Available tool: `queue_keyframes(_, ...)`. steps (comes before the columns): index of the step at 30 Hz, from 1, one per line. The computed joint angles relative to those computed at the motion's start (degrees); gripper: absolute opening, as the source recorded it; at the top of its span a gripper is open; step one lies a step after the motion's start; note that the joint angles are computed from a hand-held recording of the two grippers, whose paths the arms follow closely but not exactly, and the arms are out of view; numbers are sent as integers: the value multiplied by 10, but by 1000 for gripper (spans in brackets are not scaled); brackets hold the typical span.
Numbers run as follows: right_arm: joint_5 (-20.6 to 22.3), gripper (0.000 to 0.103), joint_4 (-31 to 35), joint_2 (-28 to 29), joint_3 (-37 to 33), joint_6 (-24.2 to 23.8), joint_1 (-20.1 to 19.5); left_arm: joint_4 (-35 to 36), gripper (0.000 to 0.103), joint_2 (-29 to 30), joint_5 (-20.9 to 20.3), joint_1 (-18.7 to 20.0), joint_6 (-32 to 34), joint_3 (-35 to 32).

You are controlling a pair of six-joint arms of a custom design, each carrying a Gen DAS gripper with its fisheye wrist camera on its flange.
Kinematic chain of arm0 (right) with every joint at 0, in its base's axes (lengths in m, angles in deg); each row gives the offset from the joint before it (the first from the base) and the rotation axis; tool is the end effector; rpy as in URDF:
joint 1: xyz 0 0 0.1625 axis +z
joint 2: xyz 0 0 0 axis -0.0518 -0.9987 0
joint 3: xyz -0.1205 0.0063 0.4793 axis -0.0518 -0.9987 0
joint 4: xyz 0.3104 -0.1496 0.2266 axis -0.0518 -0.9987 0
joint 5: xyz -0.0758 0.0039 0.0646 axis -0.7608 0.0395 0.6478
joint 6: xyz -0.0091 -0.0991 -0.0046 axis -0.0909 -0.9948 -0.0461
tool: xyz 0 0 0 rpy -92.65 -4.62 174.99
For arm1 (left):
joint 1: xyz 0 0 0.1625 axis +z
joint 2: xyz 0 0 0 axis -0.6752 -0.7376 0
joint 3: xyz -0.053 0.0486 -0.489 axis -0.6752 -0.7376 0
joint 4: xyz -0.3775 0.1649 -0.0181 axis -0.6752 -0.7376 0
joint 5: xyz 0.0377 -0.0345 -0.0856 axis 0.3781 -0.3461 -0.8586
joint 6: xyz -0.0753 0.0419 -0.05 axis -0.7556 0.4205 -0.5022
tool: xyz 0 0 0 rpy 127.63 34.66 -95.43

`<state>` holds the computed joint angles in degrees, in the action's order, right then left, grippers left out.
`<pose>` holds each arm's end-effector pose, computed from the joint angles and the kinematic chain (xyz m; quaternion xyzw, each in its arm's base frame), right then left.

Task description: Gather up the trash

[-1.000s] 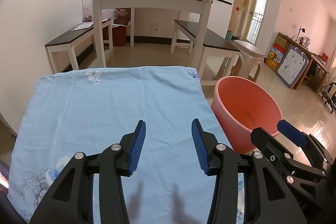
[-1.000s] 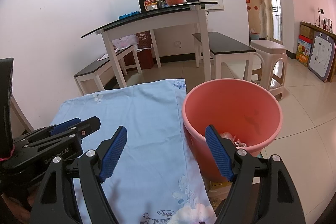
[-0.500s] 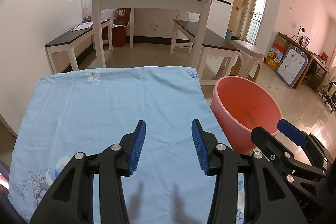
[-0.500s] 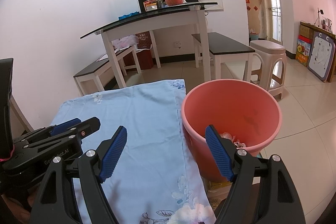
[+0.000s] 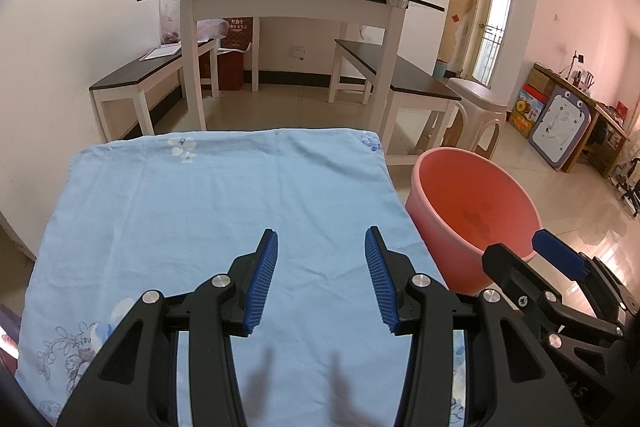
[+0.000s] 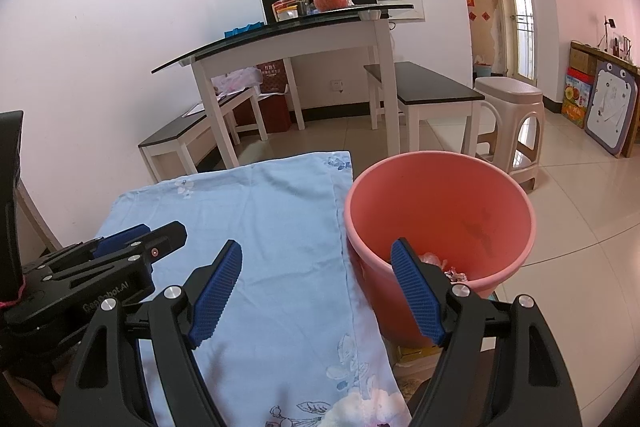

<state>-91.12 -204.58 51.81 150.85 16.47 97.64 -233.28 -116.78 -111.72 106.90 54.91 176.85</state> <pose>0.1898 -0.7849 0.0262 0.3235 -0.8741 0.3350 0.1384 -0.1013 -0.7132 0.1457 0.0200 0.8167 -0.4521 0.3581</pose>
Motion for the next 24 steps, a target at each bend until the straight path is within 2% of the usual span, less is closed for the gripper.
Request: queue_keyframes(24,-8,76,3,3,-4,0,0,-7,46,0,5,4,14,-2)
